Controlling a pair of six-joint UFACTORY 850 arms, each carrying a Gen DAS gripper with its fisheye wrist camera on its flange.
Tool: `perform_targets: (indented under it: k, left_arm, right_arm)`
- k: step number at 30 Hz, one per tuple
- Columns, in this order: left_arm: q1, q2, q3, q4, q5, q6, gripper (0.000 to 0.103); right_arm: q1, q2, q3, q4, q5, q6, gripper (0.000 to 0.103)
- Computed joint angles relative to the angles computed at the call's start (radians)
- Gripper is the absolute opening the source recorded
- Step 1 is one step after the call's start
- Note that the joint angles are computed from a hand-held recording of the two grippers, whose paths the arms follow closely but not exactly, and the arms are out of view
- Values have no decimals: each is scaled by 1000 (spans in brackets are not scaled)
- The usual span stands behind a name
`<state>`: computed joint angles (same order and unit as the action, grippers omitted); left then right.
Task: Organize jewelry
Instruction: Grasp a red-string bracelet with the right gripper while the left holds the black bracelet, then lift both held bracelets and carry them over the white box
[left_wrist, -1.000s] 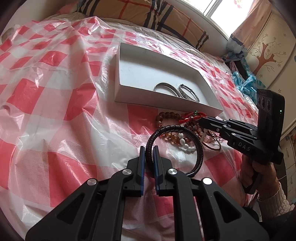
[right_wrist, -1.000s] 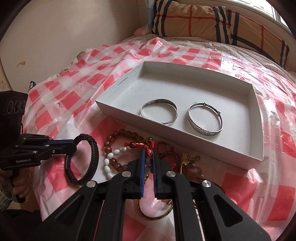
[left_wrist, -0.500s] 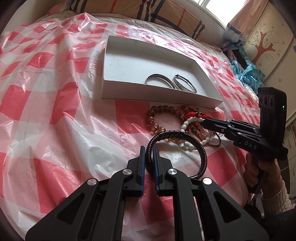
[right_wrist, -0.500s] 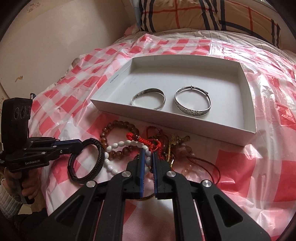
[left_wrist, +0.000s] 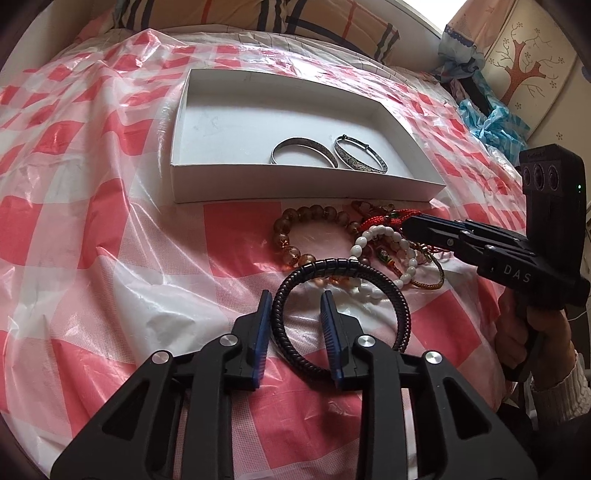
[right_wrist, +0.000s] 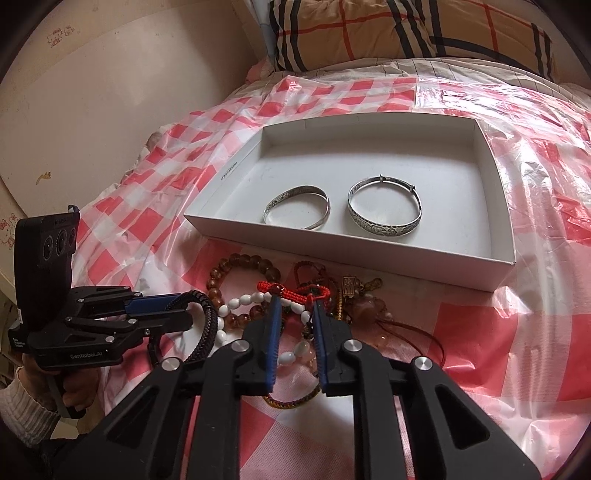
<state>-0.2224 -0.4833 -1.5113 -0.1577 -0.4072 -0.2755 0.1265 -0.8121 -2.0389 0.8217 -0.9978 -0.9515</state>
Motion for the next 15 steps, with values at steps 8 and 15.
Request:
perform_targets:
  k: [8, 15]
  left_arm:
    - [1, 34, 34, -116, 48, 111, 8]
    - [13, 61, 49, -183, 110, 125, 8]
  right_arm:
    - [-16, 49, 49, 110, 42, -82, 6]
    - [-29, 58, 34, 171, 36, -103, 6]
